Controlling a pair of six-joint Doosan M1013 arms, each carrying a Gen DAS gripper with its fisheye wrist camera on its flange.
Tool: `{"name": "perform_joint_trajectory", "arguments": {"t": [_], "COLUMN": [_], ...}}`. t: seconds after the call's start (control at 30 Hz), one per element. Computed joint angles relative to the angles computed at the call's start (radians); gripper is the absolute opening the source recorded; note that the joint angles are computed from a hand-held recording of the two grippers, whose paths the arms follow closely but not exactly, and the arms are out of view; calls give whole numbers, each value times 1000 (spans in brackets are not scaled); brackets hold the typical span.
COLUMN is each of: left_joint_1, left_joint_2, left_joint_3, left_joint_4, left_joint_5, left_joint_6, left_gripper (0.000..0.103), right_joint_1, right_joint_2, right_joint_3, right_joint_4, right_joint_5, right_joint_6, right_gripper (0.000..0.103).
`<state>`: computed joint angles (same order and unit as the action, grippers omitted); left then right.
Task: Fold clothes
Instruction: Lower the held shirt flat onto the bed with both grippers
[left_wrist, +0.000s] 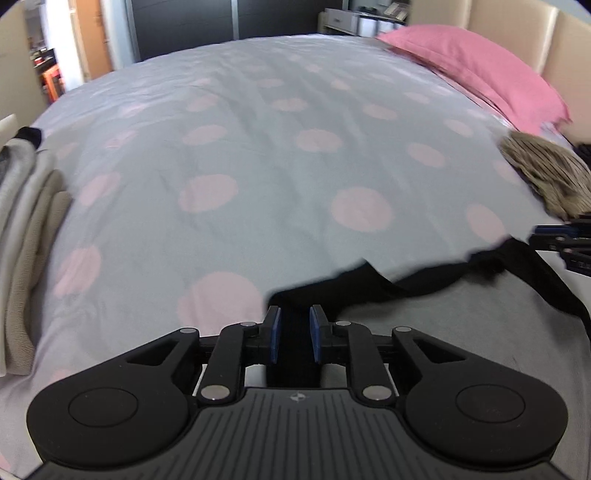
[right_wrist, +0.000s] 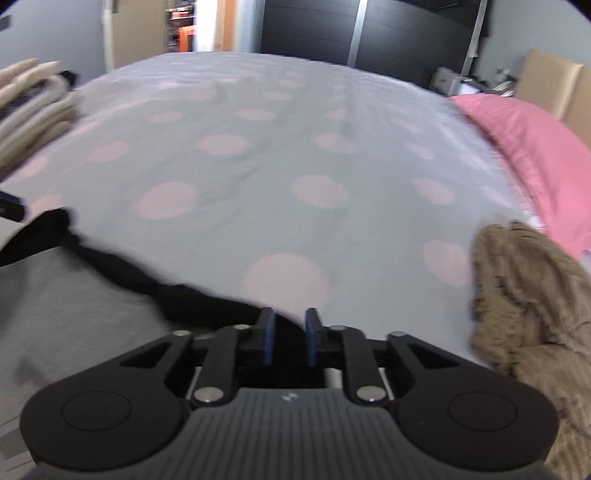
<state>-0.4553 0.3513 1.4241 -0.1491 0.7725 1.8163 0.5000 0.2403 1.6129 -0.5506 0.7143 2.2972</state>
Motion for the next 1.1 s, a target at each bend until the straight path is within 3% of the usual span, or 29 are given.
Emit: {"name": "perform_joint_trajectory", "arguments": {"t": [0.3, 0.57, 0.7, 0.8, 0.87, 1.1], "left_joint_1": [-21, -22, -19, -13, -7, 14], "left_joint_2": [48, 104, 114, 105, 89, -9], "left_joint_3": [-6, -55, -66, -64, -58, -12], "left_joint_4": [-72, -90, -105, -129, -129, -20], "left_joint_5": [4, -48, -54, -43, -31, 48], "left_joint_6": [13, -16, -13, 13, 23, -8], "left_gripper": [14, 11, 11, 11, 12, 18], "right_joint_1": [4, -7, -13, -16, -15, 2], "right_joint_2": [48, 117, 136, 130, 117, 30], "right_joint_3": [-17, -86, -112, -122, -120, -86], "right_joint_4": [175, 126, 115, 142, 142, 144], "right_joint_5": [-73, -85, -79, -61, -52, 48], "right_joint_6": [-144, -95, -60, -66, -64, -67], "right_gripper": [12, 6, 8, 11, 21, 30]}}
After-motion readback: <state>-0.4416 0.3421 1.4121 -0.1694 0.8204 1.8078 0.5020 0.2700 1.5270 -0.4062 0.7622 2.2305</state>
